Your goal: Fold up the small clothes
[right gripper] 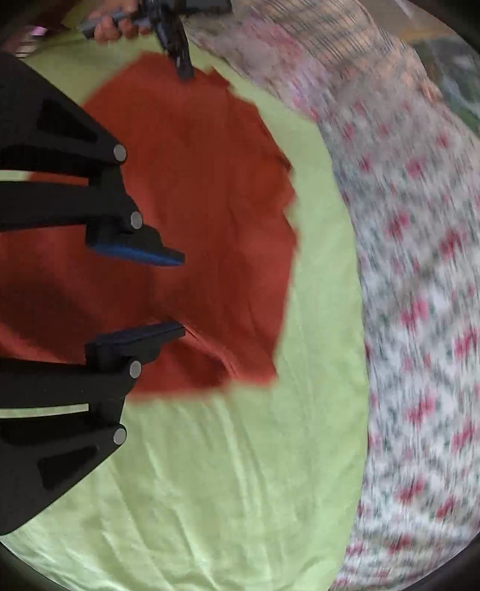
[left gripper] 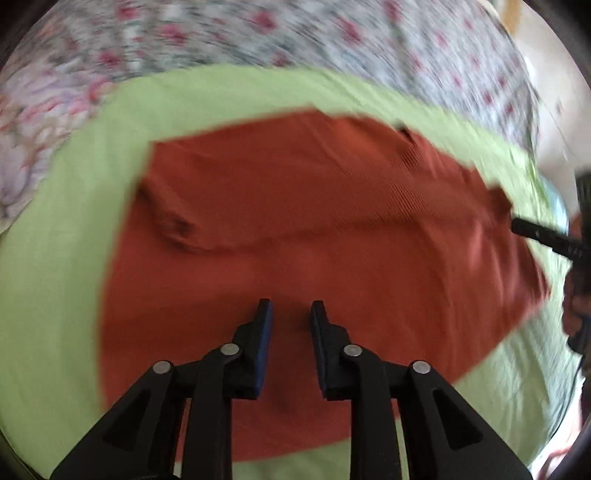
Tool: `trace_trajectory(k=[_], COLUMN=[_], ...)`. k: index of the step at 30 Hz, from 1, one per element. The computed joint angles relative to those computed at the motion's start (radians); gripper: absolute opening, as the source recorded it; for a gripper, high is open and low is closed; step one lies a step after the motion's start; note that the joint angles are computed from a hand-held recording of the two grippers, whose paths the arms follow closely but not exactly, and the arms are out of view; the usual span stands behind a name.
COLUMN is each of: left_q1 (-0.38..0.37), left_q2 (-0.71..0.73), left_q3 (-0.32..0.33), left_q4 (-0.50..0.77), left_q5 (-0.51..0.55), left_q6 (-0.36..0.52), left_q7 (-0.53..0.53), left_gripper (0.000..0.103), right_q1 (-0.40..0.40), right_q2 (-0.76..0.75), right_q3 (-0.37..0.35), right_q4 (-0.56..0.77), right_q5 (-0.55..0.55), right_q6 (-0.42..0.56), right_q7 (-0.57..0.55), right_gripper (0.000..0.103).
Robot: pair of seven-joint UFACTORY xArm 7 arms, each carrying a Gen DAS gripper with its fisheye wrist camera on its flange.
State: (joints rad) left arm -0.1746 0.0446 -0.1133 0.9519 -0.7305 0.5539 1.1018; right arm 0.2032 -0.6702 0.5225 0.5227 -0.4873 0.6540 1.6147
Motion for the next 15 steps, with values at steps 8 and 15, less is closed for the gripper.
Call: trace_trajectory(k=[8, 15], left_q1=[-0.028, -0.036], left_q2=[0.217, 0.366], left_q3=[-0.028, 0.022], left_q4=[0.246, 0.493], left_q5=[0.205, 0.391], left_q6=[-0.099, -0.124], left_q7=[-0.209, -0.567], left_gripper=[0.033, 0.036], right_q1=[0.019, -0.074], right_q2=[0.276, 0.045], right_q3=[-0.093, -0.133], right_q4=[0.123, 0.033], right_q5=[-0.062, -0.122], right_q6=[0.022, 0.165], right_q7=[-0.166, 0.060], right_gripper=[0.033, 0.033])
